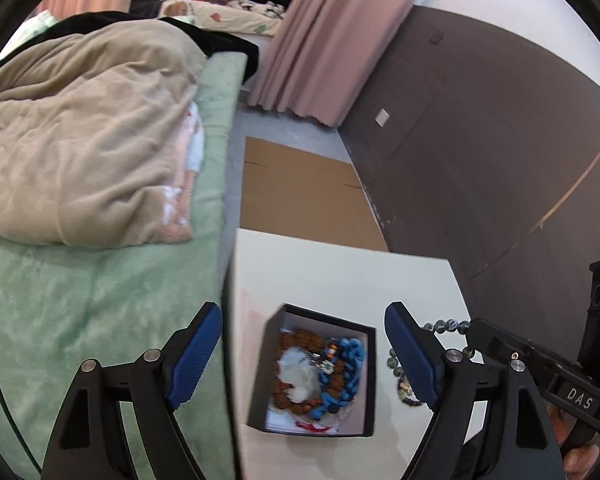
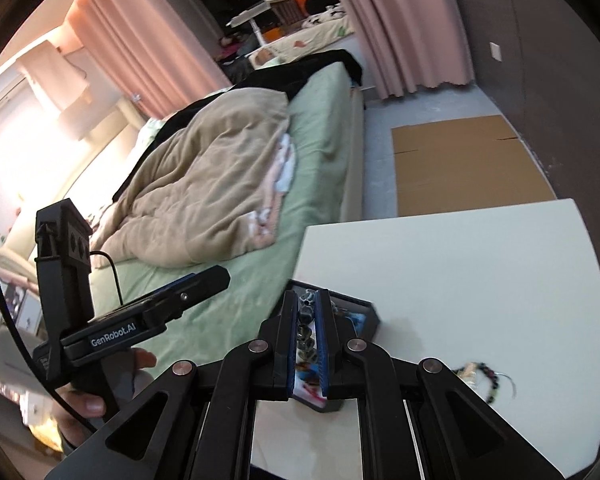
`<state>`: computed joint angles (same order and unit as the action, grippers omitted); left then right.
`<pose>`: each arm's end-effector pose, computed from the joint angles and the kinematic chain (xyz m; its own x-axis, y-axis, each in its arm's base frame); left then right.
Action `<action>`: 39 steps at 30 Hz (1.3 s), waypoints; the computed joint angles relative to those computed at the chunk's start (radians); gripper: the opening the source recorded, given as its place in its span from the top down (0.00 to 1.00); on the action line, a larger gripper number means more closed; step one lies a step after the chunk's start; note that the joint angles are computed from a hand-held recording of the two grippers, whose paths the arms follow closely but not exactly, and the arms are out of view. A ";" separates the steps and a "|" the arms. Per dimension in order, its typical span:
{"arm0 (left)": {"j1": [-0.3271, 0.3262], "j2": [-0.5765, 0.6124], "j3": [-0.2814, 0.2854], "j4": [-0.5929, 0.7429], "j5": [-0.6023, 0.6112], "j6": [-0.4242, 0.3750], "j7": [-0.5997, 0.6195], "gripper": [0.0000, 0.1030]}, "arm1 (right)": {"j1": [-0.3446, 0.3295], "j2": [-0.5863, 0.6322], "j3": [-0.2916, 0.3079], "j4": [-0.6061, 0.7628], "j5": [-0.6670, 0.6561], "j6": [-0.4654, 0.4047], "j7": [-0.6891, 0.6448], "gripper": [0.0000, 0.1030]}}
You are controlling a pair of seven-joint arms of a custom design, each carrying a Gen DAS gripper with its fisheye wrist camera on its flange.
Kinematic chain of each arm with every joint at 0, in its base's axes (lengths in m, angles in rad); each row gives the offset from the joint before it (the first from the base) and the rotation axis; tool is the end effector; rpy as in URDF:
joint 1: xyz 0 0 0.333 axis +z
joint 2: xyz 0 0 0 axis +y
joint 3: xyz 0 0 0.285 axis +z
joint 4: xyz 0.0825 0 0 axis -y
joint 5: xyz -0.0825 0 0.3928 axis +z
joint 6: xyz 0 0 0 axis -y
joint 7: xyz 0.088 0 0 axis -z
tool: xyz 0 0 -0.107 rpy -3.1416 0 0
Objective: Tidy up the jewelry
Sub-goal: 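Lower the grey bead bracelet into the box and open the right gripper, then grasp the gold butterfly brooch from the pile with the left gripper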
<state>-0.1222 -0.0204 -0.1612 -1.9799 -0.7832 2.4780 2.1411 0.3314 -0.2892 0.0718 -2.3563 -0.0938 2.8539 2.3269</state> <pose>0.5771 -0.1661 0.4967 -0.4400 -0.8071 0.3938 -0.7937 0.1443 -0.5909 0.4760 0.2106 0.5012 -0.1058 -0.9073 -0.4069 -0.7364 0.3464 -0.5811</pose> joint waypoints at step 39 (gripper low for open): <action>-0.115 -0.018 -0.064 -0.038 0.127 0.014 0.037 0.19 | -0.099 -0.408 -0.063 -0.405 0.002 -0.063 0.164 0.39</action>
<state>-0.2372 -0.0388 -0.2257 -2.0175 -0.6560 2.4919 2.1779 0.2326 -0.6968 0.0085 -2.7618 -0.0913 2.7906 2.4913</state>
